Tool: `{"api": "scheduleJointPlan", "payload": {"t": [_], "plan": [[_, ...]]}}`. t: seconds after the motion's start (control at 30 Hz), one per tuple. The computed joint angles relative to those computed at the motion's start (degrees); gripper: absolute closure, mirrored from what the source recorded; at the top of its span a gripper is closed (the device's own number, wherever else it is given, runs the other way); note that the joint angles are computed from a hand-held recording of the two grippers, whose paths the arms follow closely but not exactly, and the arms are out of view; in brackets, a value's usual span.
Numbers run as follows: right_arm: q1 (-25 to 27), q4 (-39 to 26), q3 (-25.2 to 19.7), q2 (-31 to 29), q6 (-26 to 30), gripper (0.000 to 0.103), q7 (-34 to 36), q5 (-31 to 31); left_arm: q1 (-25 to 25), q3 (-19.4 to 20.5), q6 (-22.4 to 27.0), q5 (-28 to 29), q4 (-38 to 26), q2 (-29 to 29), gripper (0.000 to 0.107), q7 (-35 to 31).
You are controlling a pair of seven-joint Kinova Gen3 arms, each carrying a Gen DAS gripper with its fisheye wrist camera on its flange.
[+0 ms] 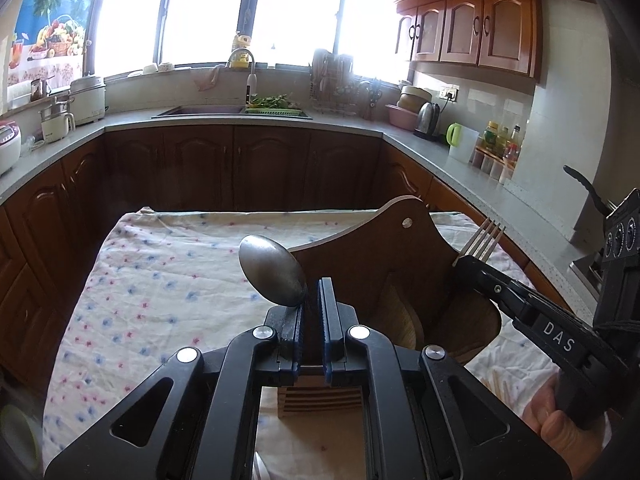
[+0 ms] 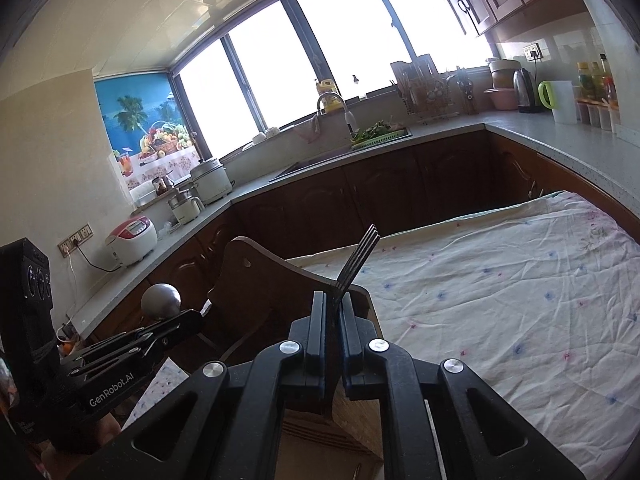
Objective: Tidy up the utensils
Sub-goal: 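Insert the spoon into the wooden holder with the left tool while the right tool inserts the fork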
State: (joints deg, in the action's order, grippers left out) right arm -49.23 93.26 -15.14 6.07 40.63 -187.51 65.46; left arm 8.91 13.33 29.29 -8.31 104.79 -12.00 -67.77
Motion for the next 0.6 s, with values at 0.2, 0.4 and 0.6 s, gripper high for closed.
{"api": "scheduleJointPlan", "payload": {"t": [0.2,0.4,0.6], "plan": [[-0.3,0.1,-0.3,-0.6,1.5,0.076,-2.3,2.0,-2.3,2.7,-1.3,-2.8,1.3,-2.1,0.071,2.8],[0.1,0.8,-0.9,-1.5,2.3,0.059,-4.3,3.2,-2.5,1.9,-0.9,-2.0,2.0,-3.5,0.057,2.5],[1.1,2.5,-2.1,-3.2,2.2,0.039,-6.9,3.9,-2.4,0.4,0.5,0.0,3.0,-4.8,0.047,1.5]]}}
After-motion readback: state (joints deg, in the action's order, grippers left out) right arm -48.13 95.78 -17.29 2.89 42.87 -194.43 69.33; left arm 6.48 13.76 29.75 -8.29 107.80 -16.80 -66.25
